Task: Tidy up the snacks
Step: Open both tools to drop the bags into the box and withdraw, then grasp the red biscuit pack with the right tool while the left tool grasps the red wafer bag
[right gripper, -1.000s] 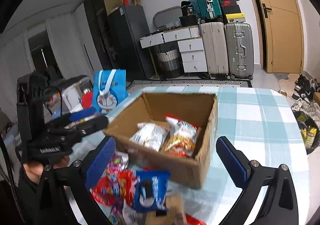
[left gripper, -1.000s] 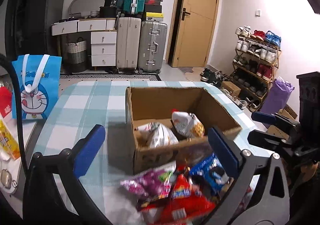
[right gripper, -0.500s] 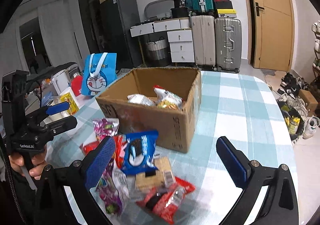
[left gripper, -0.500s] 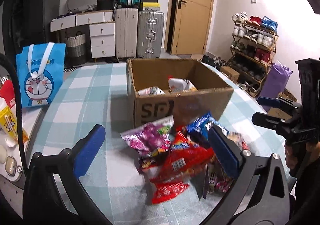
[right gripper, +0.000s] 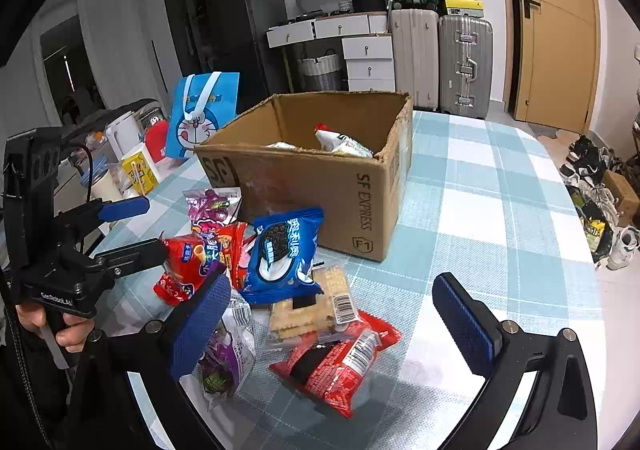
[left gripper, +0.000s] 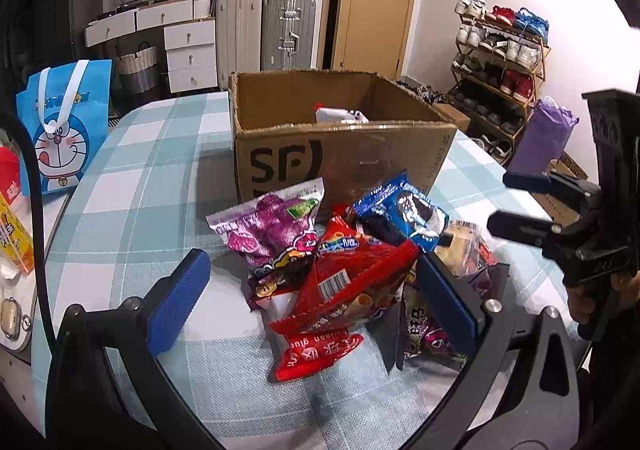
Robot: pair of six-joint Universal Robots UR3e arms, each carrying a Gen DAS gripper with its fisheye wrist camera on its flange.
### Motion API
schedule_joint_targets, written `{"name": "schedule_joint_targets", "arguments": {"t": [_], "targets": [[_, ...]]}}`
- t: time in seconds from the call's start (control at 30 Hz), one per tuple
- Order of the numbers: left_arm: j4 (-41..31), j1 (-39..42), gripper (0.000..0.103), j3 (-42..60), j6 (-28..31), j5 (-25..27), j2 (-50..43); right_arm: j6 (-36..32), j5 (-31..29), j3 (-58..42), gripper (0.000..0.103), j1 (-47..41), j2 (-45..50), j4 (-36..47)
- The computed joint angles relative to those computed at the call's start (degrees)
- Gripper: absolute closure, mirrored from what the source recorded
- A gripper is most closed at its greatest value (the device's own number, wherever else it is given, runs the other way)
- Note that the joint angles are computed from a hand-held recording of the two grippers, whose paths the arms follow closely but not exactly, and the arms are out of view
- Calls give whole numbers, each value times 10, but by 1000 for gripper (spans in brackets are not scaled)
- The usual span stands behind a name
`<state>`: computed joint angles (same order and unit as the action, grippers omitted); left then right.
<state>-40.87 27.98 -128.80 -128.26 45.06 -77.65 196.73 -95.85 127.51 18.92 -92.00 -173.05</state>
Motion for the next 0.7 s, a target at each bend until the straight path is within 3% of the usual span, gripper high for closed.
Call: {"name": "schedule_joint_targets", "arguments": {"t": [0.2, 0.57, 0.7], "targets": [[-37, -3, 1, 17, 9, 1, -4, 3, -5, 3, 0, -4, -3, -4], [-37, -14, 1, 24, 6, 11, -14, -10, -26, 20, 0, -33, -44, 57], [-21, -23, 1, 25, -5, 23, -28, -30, -8, 43, 0, -54, -64, 65]]}}
